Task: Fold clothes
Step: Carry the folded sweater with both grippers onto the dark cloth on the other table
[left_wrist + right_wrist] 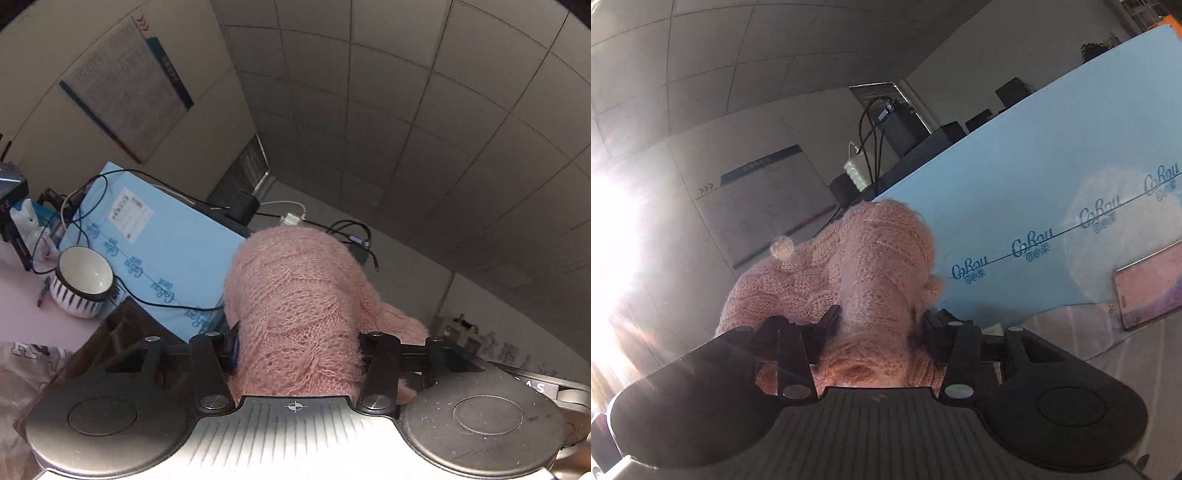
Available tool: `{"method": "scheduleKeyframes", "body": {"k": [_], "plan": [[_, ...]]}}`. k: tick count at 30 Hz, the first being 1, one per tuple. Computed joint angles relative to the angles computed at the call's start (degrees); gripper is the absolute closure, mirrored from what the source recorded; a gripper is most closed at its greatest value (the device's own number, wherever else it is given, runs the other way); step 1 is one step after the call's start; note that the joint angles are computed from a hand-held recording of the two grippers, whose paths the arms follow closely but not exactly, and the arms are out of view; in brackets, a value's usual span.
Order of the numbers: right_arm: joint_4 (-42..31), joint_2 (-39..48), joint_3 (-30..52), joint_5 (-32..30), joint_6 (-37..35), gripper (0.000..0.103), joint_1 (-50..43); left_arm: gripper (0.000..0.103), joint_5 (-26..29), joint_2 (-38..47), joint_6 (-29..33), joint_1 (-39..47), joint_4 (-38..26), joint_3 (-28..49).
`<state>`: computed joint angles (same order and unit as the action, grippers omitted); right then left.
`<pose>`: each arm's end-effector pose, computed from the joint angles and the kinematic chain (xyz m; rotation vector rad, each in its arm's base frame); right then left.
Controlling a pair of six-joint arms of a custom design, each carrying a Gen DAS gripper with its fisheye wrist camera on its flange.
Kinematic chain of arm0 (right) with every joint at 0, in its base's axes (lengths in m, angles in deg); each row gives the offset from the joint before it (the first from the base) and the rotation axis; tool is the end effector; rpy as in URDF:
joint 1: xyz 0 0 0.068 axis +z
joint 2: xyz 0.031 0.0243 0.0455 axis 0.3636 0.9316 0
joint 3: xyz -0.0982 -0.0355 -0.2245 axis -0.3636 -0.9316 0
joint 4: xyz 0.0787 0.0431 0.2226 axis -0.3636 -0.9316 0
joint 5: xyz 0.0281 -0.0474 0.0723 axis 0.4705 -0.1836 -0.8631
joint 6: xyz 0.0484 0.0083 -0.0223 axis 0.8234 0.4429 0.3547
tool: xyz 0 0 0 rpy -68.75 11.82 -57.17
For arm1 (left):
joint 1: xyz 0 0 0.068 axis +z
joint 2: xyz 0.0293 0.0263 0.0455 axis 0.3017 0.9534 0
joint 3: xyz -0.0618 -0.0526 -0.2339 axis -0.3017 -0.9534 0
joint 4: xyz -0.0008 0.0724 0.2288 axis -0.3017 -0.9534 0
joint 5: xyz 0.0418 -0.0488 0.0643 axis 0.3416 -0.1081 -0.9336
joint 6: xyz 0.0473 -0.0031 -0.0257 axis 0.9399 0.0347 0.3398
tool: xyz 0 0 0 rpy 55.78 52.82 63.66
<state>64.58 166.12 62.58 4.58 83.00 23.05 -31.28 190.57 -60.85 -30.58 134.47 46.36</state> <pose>0.3444 0.0336 0.2270 -0.1391 1.7821 0.9908 0.2555 -0.2444 0.1821 -0.4091 1.3983 -0.4045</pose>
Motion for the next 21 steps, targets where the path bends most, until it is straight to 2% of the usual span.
{"method": "scheduleKeyframes", "body": {"k": [2,5,9,12,14,15,17,21], "plan": [[0.56,3.97,2.31,1.27,-1.84,0.062,2.66,0.056,-3.34,-0.98,-2.41,0.95,-2.83,-0.91],[0.65,10.10,6.64,2.88,-4.56,0.062,6.28,0.056,-6.25,-2.45,-8.22,2.13,-12.24,-0.19],[-1.44,16.16,11.14,4.03,-6.15,0.062,8.32,0.056,-6.92,-3.92,-14.84,3.67,-24.81,1.42],[-3.97,19.76,14.64,4.67,-8.14,0.058,8.47,0.051,-7.98,-1.60,-15.89,4.24,-29.88,5.00],[-5.64,21.43,16.60,4.96,-9.32,0.056,8.28,0.039,-8.79,0.36,-16.14,4.74,-32.58,7.87],[-6.59,21.96,17.51,5.57,-9.74,0.051,8.48,0.034,-9.65,0.87,-16.49,4.62,-34.17,8.94],[-8.24,22.81,18.97,6.92,-10.91,0.042,8.79,0.017,-11.18,1.66,-18.04,4.57,-37.52,10.88],[-11.96,23.01,20.41,7.56,-12.16,0.035,8.44,0.012,-11.63,1.31,-20.62,4.60,-41.22,11.85]]}}
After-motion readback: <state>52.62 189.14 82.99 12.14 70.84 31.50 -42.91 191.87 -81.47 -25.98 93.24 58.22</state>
